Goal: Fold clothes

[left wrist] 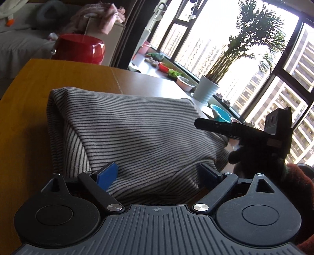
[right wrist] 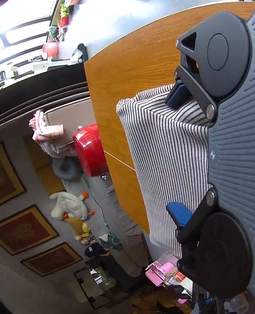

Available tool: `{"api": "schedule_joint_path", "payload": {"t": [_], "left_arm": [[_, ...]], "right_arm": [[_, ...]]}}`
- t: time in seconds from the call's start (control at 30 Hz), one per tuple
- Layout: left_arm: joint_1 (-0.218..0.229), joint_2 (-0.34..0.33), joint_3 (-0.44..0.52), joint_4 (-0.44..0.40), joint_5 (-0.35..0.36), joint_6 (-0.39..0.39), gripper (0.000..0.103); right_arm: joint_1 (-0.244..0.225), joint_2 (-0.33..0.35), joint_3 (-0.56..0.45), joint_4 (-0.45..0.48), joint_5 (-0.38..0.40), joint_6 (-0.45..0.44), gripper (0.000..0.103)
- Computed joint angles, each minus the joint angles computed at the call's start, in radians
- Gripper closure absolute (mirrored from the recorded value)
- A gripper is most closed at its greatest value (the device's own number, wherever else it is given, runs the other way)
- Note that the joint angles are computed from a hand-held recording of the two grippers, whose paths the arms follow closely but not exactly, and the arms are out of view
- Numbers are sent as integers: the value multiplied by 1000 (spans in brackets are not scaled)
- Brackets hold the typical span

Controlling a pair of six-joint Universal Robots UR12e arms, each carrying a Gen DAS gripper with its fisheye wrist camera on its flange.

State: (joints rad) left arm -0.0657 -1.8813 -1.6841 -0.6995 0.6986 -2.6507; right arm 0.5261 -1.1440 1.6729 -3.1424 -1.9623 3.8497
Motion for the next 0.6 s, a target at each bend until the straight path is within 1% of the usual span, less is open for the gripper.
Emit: {"api": "schedule_joint_path", "payload": {"t": [0.1, 0.13, 0.2, 0.27, 0.33, 0.4, 0.43, 0.5, 0.53, 0.6], "left_arm": [[-4, -23, 14, 59, 7, -30, 2], [-6, -35, 23, 80, 6, -52, 0], [-12, -59, 43, 126, 14, -102, 0], [-24, -88, 72, 182, 47, -153, 0], [-38, -110, 95, 232, 90, -183, 0], [-51, -126, 114, 269, 134, -195, 0], [-55, -128, 119, 273, 152, -194, 0], [-59, -121, 122, 257, 175, -194, 0], [-58, -113, 118, 249, 180, -190, 0], [-56, -94, 102, 247, 198, -176, 0]], "right_arm": [[13, -9, 21, -21, 7, 12, 0], [20, -13, 25, -18, 8, 3, 0], [36, -20, 32, -10, 10, -16, 0], [55, -24, 31, 7, 22, -36, 0], [72, -22, 23, 13, 60, -67, 0], [82, -22, 13, 22, 123, -117, 0], [85, -23, 8, 29, 155, -145, 0], [91, -30, -1, 51, 183, -198, 0], [94, -35, -3, 59, 173, -221, 0], [98, -46, -1, 48, 128, -253, 0]]}}
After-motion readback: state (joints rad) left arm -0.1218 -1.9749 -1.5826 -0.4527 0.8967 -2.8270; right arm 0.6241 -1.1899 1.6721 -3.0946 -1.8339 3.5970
